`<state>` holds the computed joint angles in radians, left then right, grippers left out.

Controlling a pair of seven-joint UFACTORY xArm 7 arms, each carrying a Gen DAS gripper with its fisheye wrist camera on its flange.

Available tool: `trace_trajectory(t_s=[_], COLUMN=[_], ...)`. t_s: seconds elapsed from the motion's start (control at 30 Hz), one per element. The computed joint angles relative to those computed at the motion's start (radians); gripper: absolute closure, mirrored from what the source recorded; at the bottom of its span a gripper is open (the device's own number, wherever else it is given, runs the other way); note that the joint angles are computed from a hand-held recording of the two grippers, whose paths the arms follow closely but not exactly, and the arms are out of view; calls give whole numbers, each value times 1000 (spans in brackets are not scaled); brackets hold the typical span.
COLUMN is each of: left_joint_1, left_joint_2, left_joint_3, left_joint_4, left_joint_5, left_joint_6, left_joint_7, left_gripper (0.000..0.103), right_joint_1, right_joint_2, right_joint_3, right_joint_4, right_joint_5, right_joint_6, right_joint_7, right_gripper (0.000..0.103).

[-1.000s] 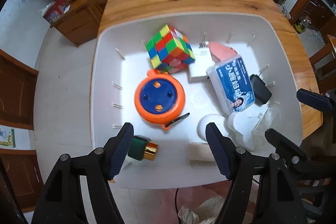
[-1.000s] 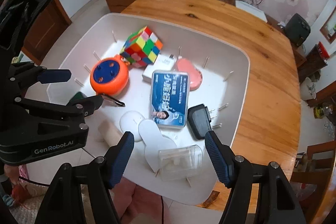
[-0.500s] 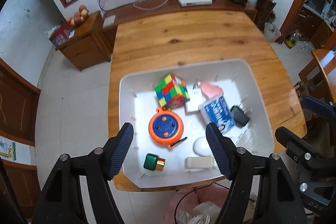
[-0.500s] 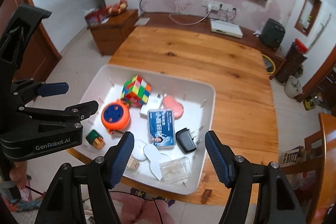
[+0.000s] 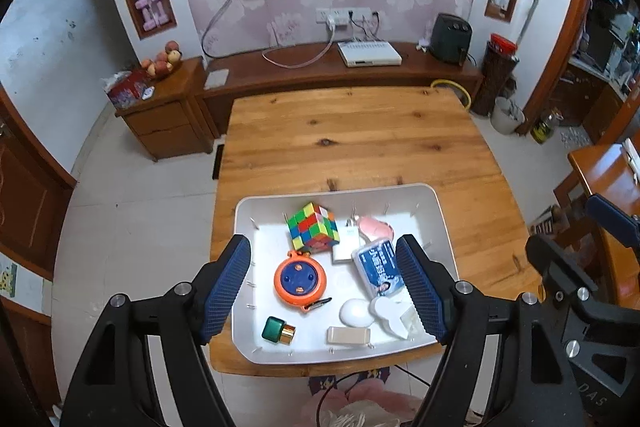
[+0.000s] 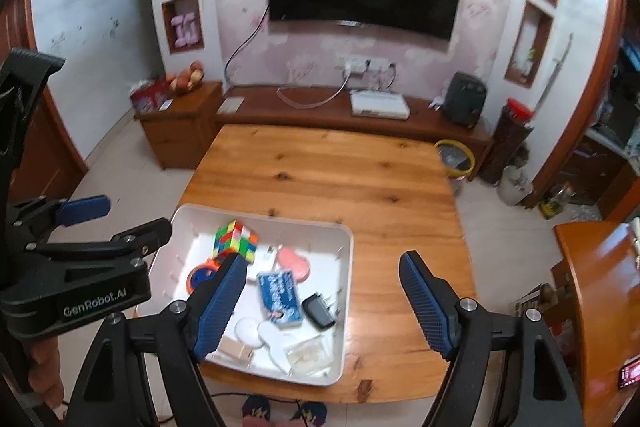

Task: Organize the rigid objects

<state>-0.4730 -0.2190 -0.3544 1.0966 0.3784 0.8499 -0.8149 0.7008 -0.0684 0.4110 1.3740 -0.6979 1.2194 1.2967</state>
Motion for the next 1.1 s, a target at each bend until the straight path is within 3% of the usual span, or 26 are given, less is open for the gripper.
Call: trace_trajectory(t_s=[0.47, 1.1], left_joint_1=[10, -13], left_joint_2=[-31, -21], left_joint_3=[-51, -46], left_joint_4=[12, 14], left_joint_5=[118, 96], left_joint_6=[45, 21], left_joint_7=[-127, -145], left_gripper=[25, 25], right_joint_1=[-1, -41], right_joint_2=[-35, -64], right_joint_3=[31, 42], right_joint_4=[13, -26], right_joint_5=[-83, -31], right_joint_6=[67, 49], right_joint_7=[76, 81], right_gripper=[23, 23])
